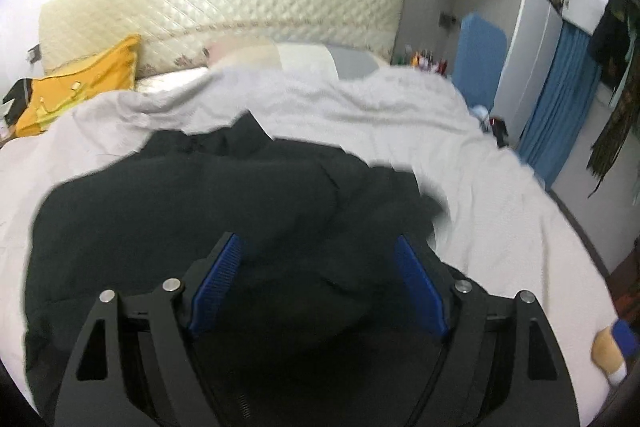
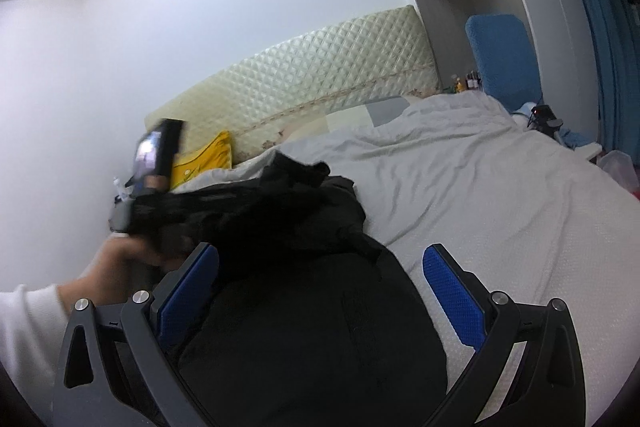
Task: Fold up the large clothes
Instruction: 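Open the left gripper and release the sleeve on the jacket, then move both grippers to the jacket hem and close them on it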
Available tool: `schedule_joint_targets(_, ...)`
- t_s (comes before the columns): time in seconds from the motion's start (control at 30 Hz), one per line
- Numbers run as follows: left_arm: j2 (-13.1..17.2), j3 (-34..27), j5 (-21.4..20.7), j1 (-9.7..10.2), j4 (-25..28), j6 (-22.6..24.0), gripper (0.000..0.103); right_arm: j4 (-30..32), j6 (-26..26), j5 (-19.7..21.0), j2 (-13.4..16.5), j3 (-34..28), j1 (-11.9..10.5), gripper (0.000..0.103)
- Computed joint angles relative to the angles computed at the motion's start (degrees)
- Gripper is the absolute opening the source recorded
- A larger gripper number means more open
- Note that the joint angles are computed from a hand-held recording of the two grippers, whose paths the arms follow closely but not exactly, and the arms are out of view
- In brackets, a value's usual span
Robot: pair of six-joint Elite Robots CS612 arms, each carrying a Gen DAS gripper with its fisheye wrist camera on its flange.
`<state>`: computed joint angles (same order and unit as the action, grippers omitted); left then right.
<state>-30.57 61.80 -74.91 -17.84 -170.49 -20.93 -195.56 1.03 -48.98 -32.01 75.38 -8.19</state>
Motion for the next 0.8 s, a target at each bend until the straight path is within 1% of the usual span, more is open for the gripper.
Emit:
schedule_joint_targets(0.1, -3.2, 5.1, 2.9, 0.14, -5.5, 0.9, 0.080, -0.9, 2.4, 0.7, 0.4, -1.4, 0.2, 0.103)
schedule_joint_targets(0.2, -5.9, 9.1, 4.1, 0.78, -9.6, 0.6, 0.080, -1.9, 6.1, 1.9, 1.2, -5.3, 0.9, 0.103)
schedule_joint_targets(0.27, -7.0, 10.6, 5.0, 1.36, -10.7, 0.4, 0.080, -3.2, 7.4, 1.6, 1.7, -7.3, 1.5, 0.103)
schedule_joint_targets(0.3, -7.4, 11.1, 5.7, 1.71, -10.8, 0.4, 0.080, -3.4, 7.4, 1.3, 2.3, -9.4, 2.1, 0.103)
schedule_joint_targets(0.37, -7.6, 11.6, 6.2, 2.47, -11.3, 0.2, 0.080, -1.9, 6.6, 1.8, 3.5, -12.9, 3.0, 0.103)
schedule_joint_targets(0.43, -7.3, 11.5, 6.5, 3.24, -11.1, -0.2, 0.080, 1.6, 3.8, 2.9, 4.7, -16.1, 3.9, 0.103)
schedule_joint_targets(0.47, -6.9, 11.0, 6.5, 3.71, -10.7, -0.6, 0.080, 5.6, 0.7, 2.2, 5.4, -18.4, 4.8, 0.103)
schedule_joint_targets(0.5, -6.4, 10.5, 6.3, 4.12, -10.1, -1.1, 0.080, 7.8, -0.9, 1.6, 6.0, -19.9, 5.4, 0.103)
schedule_joint_targets(0.6, -4.4, 8.8, 6.8, 4.94, -7.7, -1.9, 0.080, 15.4, -5.2, 1.1, 9.6, -26.5, 7.3, 0.102)
schedule_joint_targets(0.67, -2.9, 7.8, 8.5, 5.18, -7.1, -2.1, 0.080, 19.9, -8.3, 0.8, 11.4, -29.6, 8.2, 0.096)
schedule_joint_targets(0.7, -2.1, 7.3, 8.6, 5.50, -6.5, -2.6, 0.080, 23.4, -10.0, 0.1, 12.9, -32.1, 8.8, 0.092)
schedule_joint_targets(0.73, -1.6, 7.1, 9.1, 5.70, -5.9, -3.1, 0.080, 24.9, -10.3, -0.3, 13.7, -33.4, 9.0, 0.087)
schedule_joint_targets(0.8, -0.2, 6.0, 9.0, 6.38, -4.1, -4.4, 0.079, 29.7, -11.1, -2.2, 16.5, -37.4, 9.9, 0.081)
